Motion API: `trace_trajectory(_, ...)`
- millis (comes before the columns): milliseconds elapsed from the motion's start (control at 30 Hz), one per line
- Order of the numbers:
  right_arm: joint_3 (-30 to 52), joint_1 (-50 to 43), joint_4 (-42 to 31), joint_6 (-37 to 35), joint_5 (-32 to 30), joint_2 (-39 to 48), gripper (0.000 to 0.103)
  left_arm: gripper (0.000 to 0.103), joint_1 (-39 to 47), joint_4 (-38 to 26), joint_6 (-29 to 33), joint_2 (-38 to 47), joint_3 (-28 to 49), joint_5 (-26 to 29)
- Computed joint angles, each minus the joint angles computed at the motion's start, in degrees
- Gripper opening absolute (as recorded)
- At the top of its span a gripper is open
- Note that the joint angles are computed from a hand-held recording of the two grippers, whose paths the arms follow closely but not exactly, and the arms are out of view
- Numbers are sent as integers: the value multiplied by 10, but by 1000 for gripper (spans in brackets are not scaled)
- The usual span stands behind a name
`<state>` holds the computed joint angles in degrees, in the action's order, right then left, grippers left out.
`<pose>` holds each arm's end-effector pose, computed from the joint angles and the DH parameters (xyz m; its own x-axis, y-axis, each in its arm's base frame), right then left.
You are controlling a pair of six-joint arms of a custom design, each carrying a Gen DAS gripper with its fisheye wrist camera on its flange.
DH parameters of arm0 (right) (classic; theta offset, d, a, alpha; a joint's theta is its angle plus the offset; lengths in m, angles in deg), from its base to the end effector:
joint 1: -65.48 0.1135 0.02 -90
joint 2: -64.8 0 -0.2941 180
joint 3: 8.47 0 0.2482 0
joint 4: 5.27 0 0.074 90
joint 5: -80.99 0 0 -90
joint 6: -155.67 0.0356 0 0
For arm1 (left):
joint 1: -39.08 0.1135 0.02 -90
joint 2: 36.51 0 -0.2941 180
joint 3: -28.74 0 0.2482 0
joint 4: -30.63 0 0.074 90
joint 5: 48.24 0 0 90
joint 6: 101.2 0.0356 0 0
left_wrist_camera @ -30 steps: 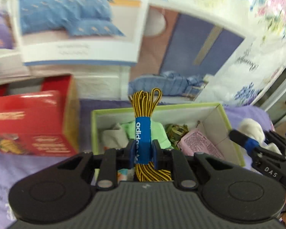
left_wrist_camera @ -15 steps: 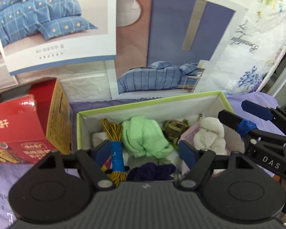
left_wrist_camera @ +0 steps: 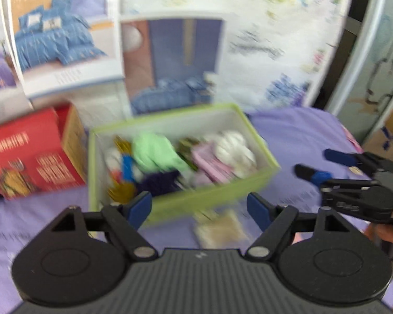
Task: Organize soft objects
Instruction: 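Lower right tool onto the pink sponge while left tool moves over the cotton swab bag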
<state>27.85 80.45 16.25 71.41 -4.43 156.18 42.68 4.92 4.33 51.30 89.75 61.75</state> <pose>0.2524 0.0645 0.1436 -0.5504 -0.0440 -0.8337 -0.1388 0.9895 0.0395 0.2959 0.0064 0.2102 -0.7232 0.2066 -0.6590 0.3552 0.9296 -0.0984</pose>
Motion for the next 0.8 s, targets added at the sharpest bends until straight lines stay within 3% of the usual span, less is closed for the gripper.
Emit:
trace_trajectory(167, -69, -29, 47, -13, -40, 36, 59, 80, -73, 41, -70, -25, -82, -51)
trace_trajectory(400, -122, -74, 150, -10, -96, 115, 59, 80, -132, 96, -165, 39, -101, -107)
trace_trajectory(467, -114, -74, 155, -10, -110, 135, 59, 80, -134, 101, -168, 42, -101, -113)
trace_trajectory(633, -44, -39, 86, -14, -125, 163, 60, 80, -133, 90, -172, 41, -93, -119)
trace_trajectory(800, 34, 12, -41, -75, -41, 194, 60, 80, -134, 83, -176, 44, -86, -118)
